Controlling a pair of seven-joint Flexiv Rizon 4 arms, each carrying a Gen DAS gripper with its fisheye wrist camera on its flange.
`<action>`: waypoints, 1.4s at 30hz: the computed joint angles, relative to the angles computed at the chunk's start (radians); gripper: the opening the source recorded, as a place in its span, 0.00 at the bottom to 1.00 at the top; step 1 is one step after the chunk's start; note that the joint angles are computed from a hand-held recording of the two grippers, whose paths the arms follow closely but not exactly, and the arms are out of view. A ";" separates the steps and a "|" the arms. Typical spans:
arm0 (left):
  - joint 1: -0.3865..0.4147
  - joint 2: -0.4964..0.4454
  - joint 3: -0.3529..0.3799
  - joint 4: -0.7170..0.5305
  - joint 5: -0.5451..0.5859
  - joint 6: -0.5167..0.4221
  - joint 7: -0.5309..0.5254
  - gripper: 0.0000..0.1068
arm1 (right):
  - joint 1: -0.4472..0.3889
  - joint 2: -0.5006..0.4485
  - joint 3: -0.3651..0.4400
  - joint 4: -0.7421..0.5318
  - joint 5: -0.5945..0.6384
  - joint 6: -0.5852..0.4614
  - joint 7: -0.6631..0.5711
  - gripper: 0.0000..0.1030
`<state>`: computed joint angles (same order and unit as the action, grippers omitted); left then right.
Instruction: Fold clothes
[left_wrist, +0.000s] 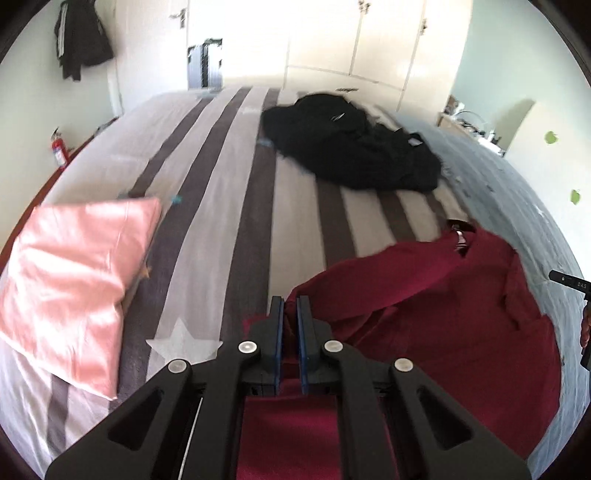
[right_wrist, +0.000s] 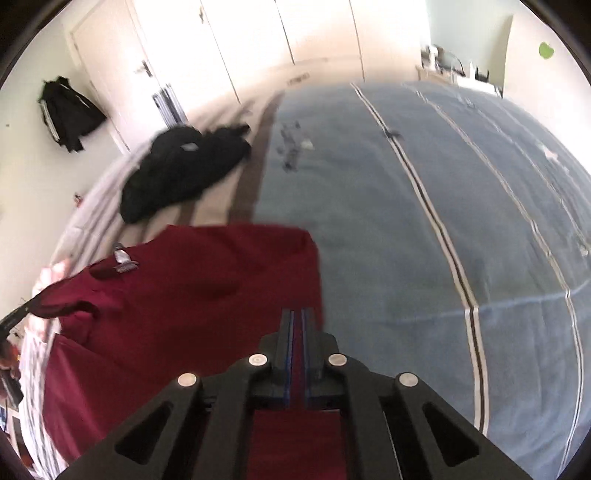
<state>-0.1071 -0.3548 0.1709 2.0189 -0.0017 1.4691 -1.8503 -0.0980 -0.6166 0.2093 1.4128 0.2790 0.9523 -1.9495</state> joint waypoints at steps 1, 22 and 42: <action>-0.005 -0.015 0.010 -0.014 0.004 -0.002 -0.010 0.05 | 0.017 -0.018 -0.018 -0.018 -0.019 -0.008 0.025 0.17; 0.023 -0.106 -0.013 -0.112 -0.044 -0.004 0.044 0.05 | 0.093 -0.371 -0.022 -0.523 -0.145 -0.317 0.065 0.10; -0.109 0.210 0.076 0.179 0.116 0.034 -0.213 0.05 | -0.063 0.181 0.072 0.221 0.119 0.151 -0.100 0.04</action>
